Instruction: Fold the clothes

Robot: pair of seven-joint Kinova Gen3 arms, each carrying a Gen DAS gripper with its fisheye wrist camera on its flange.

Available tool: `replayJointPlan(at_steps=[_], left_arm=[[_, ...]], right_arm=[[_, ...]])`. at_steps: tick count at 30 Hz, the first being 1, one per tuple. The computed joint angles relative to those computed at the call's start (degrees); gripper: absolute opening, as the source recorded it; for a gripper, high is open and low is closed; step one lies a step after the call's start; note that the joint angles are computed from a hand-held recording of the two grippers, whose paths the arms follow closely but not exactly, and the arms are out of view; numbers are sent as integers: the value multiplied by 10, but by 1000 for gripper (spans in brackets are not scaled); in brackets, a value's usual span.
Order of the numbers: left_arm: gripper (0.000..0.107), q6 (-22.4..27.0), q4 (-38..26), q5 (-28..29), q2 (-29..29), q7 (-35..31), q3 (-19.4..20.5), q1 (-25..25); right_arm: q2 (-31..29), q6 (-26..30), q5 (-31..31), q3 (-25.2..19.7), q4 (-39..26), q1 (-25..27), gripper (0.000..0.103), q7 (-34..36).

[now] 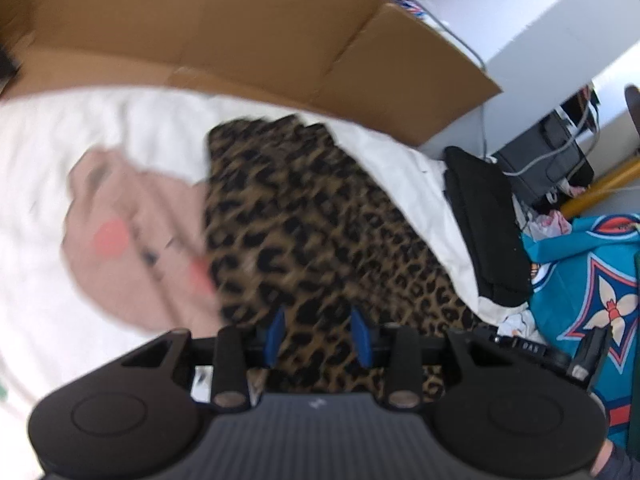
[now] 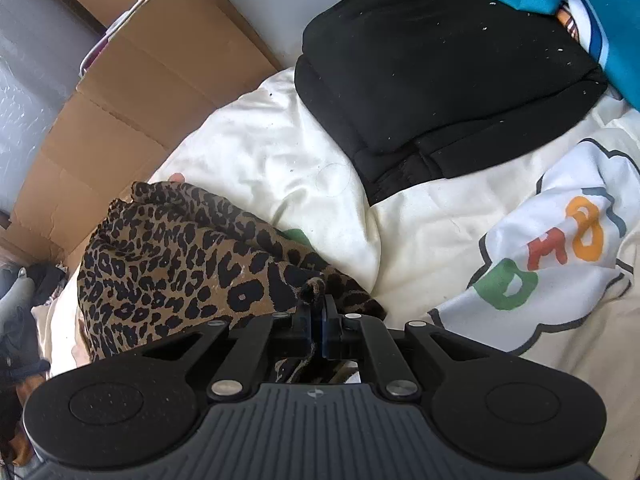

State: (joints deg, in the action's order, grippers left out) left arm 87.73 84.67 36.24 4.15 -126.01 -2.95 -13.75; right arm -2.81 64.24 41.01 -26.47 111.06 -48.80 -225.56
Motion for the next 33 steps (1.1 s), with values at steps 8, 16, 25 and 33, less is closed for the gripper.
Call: replayJointPlan(at_steps=[8, 16, 25, 33], left_arm=[[39, -50, -90, -39, 40, 114, 58, 90], [38, -100, -164, -128, 101, 256, 96, 190], [39, -98, -231, -241, 167, 398, 100, 279], [40, -114, -224, -284, 207, 499, 90, 301]], right_arm=[[10, 24, 14, -6, 2, -17, 3, -34], [9, 22, 25, -6, 17, -32, 4, -60], [-4, 0, 37, -13, 43, -28, 9, -92], [-7, -7, 43, -17, 49, -25, 9, -91]])
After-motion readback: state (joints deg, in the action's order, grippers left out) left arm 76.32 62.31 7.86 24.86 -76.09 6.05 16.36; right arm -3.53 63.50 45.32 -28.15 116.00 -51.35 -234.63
